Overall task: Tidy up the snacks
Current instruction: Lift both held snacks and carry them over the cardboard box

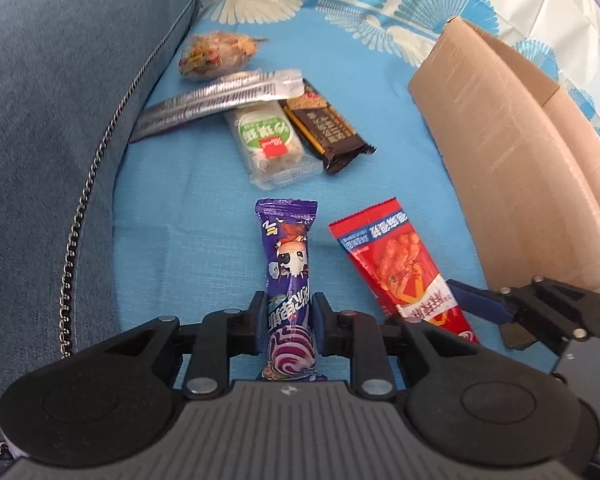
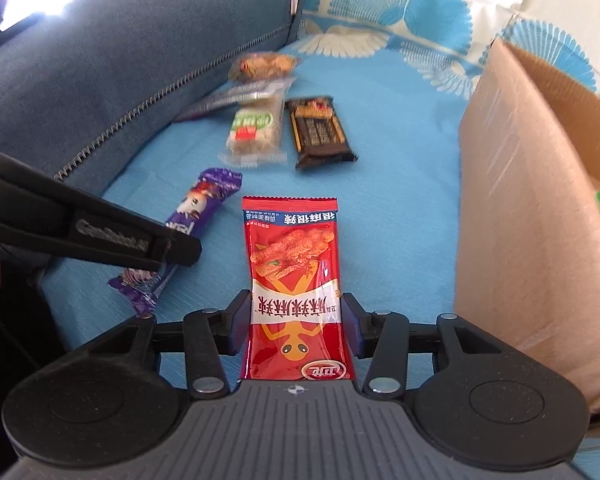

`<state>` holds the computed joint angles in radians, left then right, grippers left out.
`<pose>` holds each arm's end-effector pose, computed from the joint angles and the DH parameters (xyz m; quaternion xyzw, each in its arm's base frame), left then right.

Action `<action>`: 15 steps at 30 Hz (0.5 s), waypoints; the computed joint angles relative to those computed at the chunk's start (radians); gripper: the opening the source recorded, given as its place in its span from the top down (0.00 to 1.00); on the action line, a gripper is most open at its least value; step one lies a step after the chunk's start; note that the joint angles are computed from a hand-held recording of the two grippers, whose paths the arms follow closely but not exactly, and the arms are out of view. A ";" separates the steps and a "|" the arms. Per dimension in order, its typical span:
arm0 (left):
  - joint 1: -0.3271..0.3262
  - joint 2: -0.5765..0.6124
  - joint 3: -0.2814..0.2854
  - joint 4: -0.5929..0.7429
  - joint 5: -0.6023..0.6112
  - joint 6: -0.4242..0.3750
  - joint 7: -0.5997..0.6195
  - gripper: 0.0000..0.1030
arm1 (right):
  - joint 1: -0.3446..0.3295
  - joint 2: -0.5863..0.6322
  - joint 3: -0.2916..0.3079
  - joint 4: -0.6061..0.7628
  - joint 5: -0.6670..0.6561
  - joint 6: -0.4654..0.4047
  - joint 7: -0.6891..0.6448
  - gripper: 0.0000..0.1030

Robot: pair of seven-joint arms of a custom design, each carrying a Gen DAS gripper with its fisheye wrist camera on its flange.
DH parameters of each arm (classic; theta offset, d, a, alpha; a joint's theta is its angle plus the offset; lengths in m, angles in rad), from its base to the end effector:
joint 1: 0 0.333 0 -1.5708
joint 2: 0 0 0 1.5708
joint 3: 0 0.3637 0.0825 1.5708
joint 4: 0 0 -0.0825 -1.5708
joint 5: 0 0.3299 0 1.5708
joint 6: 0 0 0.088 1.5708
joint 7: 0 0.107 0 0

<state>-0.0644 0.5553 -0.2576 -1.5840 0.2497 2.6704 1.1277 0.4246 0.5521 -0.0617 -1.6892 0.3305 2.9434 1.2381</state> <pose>0.6859 -0.1916 0.4525 -0.6820 0.6781 -0.2411 0.1299 0.6631 0.2395 0.4326 -0.7852 0.5115 -0.1858 0.2956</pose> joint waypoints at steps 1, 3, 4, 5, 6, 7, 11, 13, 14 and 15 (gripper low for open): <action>0.000 -0.007 0.002 -0.012 0.004 0.019 -0.002 0.76 | -0.001 -0.010 0.004 -0.015 0.003 0.023 -0.007 0.53; 0.004 -0.022 0.002 -0.044 0.010 0.066 -0.011 0.76 | 0.004 -0.027 0.003 -0.045 0.004 0.069 -0.024 0.53; 0.009 -0.030 0.000 -0.060 0.011 0.093 -0.015 0.76 | 0.011 -0.035 -0.003 -0.060 0.002 0.090 -0.030 0.53; 0.013 -0.039 -0.001 -0.079 0.013 0.123 -0.022 0.76 | 0.020 -0.042 -0.014 -0.074 -0.001 0.108 -0.034 0.53; 0.015 -0.048 0.000 -0.100 0.017 0.159 -0.033 0.76 | 0.033 -0.049 -0.030 -0.086 -0.004 0.123 -0.035 0.53; 0.017 -0.058 0.003 -0.123 0.025 0.201 -0.045 0.76 | 0.052 -0.057 -0.051 -0.099 -0.010 0.138 -0.032 0.53; -0.011 -0.112 0.071 -0.235 0.109 0.408 -0.139 0.76 | 0.094 -0.101 -0.098 -0.153 0.002 0.196 -0.016 0.53; -0.067 -0.137 0.160 -0.283 0.173 0.520 -0.214 0.76 | 0.101 -0.132 -0.102 -0.191 0.021 0.243 -0.017 0.53; -0.115 -0.149 0.226 -0.305 0.202 0.574 -0.253 0.76 | 0.108 -0.146 -0.105 -0.208 0.034 0.270 -0.018 0.53; -0.152 -0.156 0.277 -0.320 0.222 0.616 -0.278 0.76 | 0.121 -0.163 -0.115 -0.227 0.051 0.300 -0.018 0.53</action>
